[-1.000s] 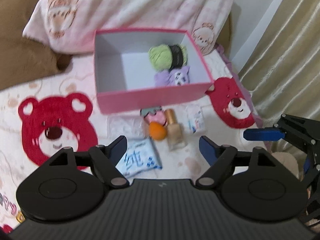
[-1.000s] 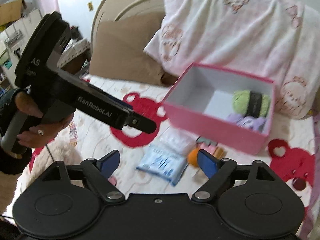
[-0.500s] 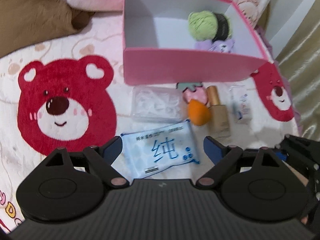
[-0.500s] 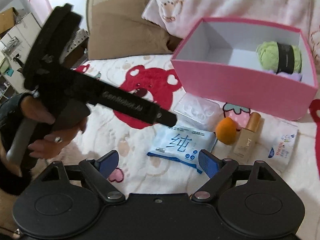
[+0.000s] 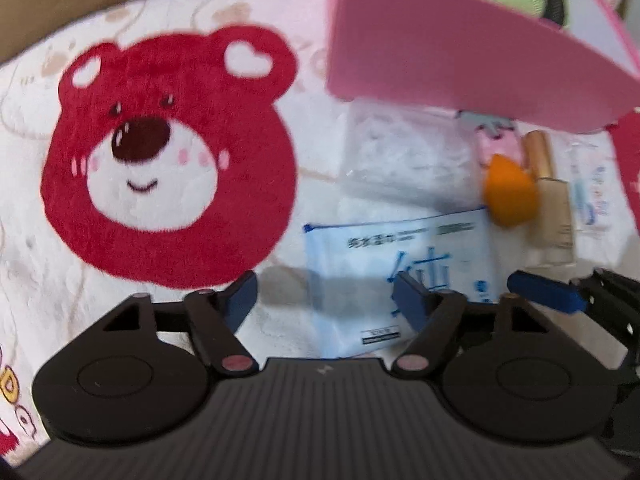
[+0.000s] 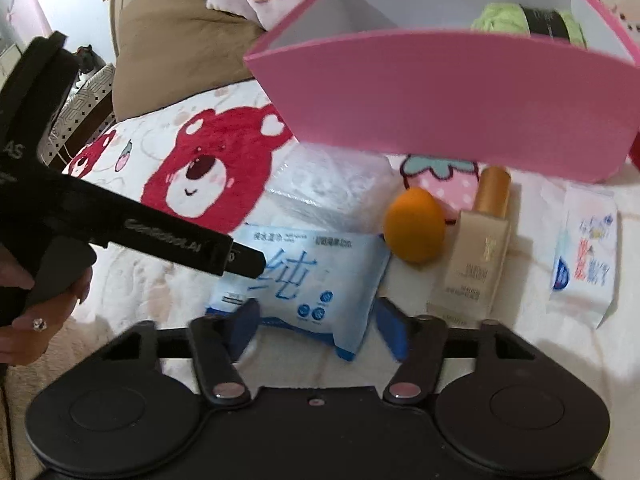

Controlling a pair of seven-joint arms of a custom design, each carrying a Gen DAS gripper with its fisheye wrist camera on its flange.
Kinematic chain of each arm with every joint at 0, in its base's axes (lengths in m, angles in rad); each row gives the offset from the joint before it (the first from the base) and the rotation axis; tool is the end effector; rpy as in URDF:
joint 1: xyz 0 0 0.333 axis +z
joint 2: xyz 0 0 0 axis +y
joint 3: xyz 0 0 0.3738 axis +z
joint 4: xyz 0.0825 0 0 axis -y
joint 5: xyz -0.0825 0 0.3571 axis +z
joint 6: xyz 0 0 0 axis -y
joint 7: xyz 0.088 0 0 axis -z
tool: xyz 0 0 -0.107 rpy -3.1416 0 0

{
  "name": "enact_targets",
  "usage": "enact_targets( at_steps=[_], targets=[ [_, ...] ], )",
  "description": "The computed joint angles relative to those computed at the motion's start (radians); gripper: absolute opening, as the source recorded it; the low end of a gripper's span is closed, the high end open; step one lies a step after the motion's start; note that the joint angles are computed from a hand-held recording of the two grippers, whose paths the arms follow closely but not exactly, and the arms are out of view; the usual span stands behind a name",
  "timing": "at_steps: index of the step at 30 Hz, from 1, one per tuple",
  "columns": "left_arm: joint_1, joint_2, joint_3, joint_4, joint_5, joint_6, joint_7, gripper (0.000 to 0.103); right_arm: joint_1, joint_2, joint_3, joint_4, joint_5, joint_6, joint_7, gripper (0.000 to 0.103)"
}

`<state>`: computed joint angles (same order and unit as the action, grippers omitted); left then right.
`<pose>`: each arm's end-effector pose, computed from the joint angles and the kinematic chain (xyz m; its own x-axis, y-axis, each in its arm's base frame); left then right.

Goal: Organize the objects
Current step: 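Lower the left tool onto the blue wet-wipes pack and close, then carry the wet-wipes pack with the left tool into the pink box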

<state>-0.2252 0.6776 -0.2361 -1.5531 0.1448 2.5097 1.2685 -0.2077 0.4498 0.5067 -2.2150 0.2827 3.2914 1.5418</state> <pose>0.6838 -0.2961 0.3503 -0.2042 -0.9718 0.1178 -0.9476 0.1660 -0.2731 0.5926 0.1227 0.3414 0.0206 -0.9458 -0.3241 -0.8217 0.1687 -0.5444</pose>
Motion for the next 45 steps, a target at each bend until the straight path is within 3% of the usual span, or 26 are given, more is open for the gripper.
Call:
enact_targets(
  at_steps=[2, 4, 6, 8, 9, 12, 13, 14, 17, 19, 24, 26, 28, 30, 32, 38, 45],
  targets=[
    [0.033, 0.013, -0.032, 0.003, -0.058, 0.011, 0.0, 0.062, 0.082, -0.001, -0.085, 0.012, 0.025, -0.011, 0.005, 0.045],
    [0.056, 0.015, -0.055, -0.009, -0.099, 0.036, 0.009, 0.056, 0.044, 0.012, -0.046, 0.009, 0.031, 0.002, 0.02, 0.044],
    [0.099, 0.02, -0.113, -0.038, -0.152, 0.087, 0.072, 0.056, 0.029, 0.013, -0.03, 0.006, 0.028, 0.005, 0.026, 0.044],
    [0.08, 0.014, -0.097, -0.055, -0.147, 0.113, 0.079, 0.058, 0.023, 0.017, -0.024, 0.006, 0.019, 0.007, 0.025, 0.045],
    [0.07, 0.009, -0.088, -0.064, -0.14, 0.126, 0.078, 0.058, -0.01, 0.027, 0.009, 0.006, 0.013, 0.012, 0.026, 0.047],
    [0.063, -0.003, -0.078, -0.096, -0.144, 0.175, 0.056, 0.055, -0.077, 0.043, 0.075, -0.004, -0.003, 0.034, 0.053, 0.048],
    [0.061, -0.009, -0.076, -0.108, -0.138, 0.19, 0.053, 0.052, -0.07, 0.041, 0.067, -0.005, -0.01, 0.037, 0.061, 0.048],
    [0.063, -0.015, -0.079, -0.12, -0.131, 0.203, 0.062, 0.048, -0.051, 0.038, 0.047, -0.004, -0.017, 0.037, 0.068, 0.048],
    [0.092, -0.02, -0.125, -0.124, -0.149, 0.202, 0.111, 0.046, 0.102, -0.015, -0.101, -0.018, -0.006, 0.039, 0.082, 0.047],
    [0.091, -0.049, -0.127, -0.165, -0.154, 0.241, 0.115, 0.046, 0.184, -0.046, -0.18, -0.034, -0.003, 0.048, 0.079, 0.047],
    [0.132, -0.115, -0.174, -0.267, -0.181, 0.389, 0.149, 0.046, 0.284, -0.105, -0.279, -0.081, -0.015, 0.101, 0.07, 0.048],
    [0.172, -0.139, -0.223, -0.315, -0.191, 0.472, 0.183, 0.046, 0.331, -0.126, -0.326, -0.099, -0.008, 0.124, 0.066, 0.052],
    [0.243, -0.143, -0.311, -0.354, -0.209, 0.545, 0.219, 0.046, 0.362, -0.142, -0.357, -0.12, 0.0, 0.149, 0.067, 0.054],
    [0.313, -0.134, -0.396, -0.377, -0.209, 0.587, 0.24, 0.046, 0.351, -0.153, -0.351, -0.14, -0.014, 0.173, 0.084, 0.055],
    [0.339, -0.128, -0.431, -0.385, -0.186, 0.607, 0.238, 0.046, 0.328, -0.162, -0.338, -0.156, -0.043, 0.194, 0.11, 0.057],
    [0.37, -0.119, -0.472, -0.403, -0.113, 0.62, 0.192, 0.046, 0.358, -0.186, -0.374, -0.179, -0.063, 0.237, 0.132, 0.075],
    [0.46, -0.086, -0.568, -0.42, -0.078, 0.614, 0.182, 0.044, 0.269, -0.208, -0.324, -0.215, -0.218, 0.27, 0.272, 0.08]
  ],
)
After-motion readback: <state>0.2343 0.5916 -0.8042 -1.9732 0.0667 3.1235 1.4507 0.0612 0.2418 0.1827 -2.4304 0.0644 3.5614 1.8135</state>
